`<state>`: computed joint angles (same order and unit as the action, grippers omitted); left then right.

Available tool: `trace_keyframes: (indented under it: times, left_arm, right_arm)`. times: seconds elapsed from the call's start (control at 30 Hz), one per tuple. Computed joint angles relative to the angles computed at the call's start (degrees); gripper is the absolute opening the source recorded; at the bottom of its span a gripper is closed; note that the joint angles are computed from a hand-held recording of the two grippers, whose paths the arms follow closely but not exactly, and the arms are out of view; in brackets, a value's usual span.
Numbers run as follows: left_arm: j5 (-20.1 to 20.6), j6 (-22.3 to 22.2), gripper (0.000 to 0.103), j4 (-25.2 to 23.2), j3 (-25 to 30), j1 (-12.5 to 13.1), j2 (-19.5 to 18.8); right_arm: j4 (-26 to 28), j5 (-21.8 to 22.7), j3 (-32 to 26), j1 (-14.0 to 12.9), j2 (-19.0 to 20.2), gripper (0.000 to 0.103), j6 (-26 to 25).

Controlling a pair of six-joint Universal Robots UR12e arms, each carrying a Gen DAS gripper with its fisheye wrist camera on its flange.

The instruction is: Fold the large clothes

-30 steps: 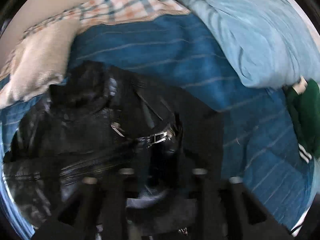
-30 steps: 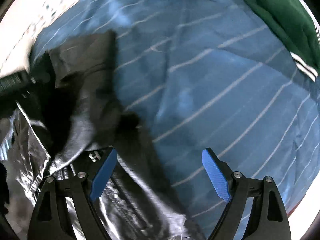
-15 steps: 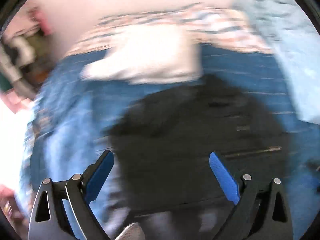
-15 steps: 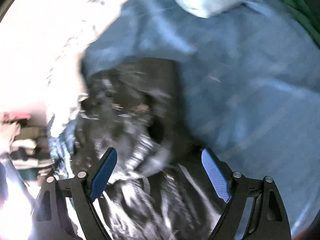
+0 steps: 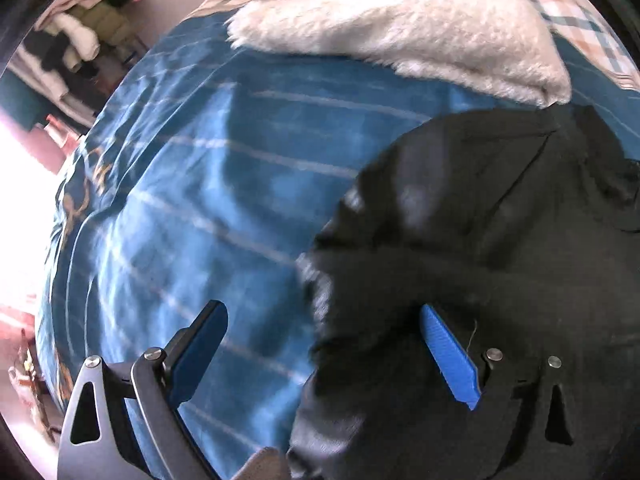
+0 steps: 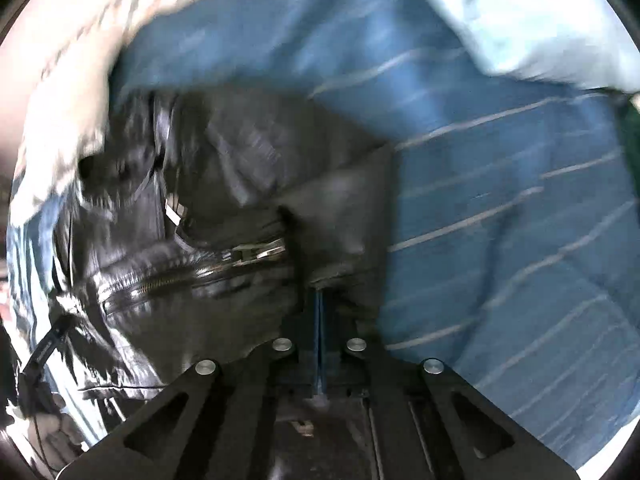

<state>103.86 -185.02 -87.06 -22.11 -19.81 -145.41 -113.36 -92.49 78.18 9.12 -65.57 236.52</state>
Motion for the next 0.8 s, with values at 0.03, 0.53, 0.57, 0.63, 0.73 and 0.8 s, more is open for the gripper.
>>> trace_keyframes:
  times: [0.03,0.53,0.57,0.63,0.73,0.8]
  left_arm:
    - [-0.1,0.4,0.098,0.0,0.9,0.0,-0.1]
    - [10.5,-3.3,0.099,6.2,-10.1,1.7,7.2]
    - [10.6,-3.7,0.099,6.2,-10.7,1.8,7.6]
    - [10.8,-4.5,0.099,6.3,-11.9,1.9,8.3]
    - [10.4,-4.0,0.099,7.1,-13.2,1.9,9.2]
    - [9.4,-2.9,0.099,8.1,-13.9,1.8,9.5]
  right_arm:
    - [-1.8,-0.3,1.4,-0.2,-1.2,0.000,1.9]
    - [-1.4,16.1,-1.7,-1.7,4.9,0.012,-4.0]
    - [-0.9,13.2,-2.4,-1.1,4.8,0.003,-4.5]
    - [-3.5,9.2,-1.7,-0.4,3.4,0.000,-1.9]
    - [-6.3,1.8,0.7,0.6,-0.2,0.000,2.1]
    - [-6.8,-1.2,2.4,0.5,-2.5,0.000,5.8]
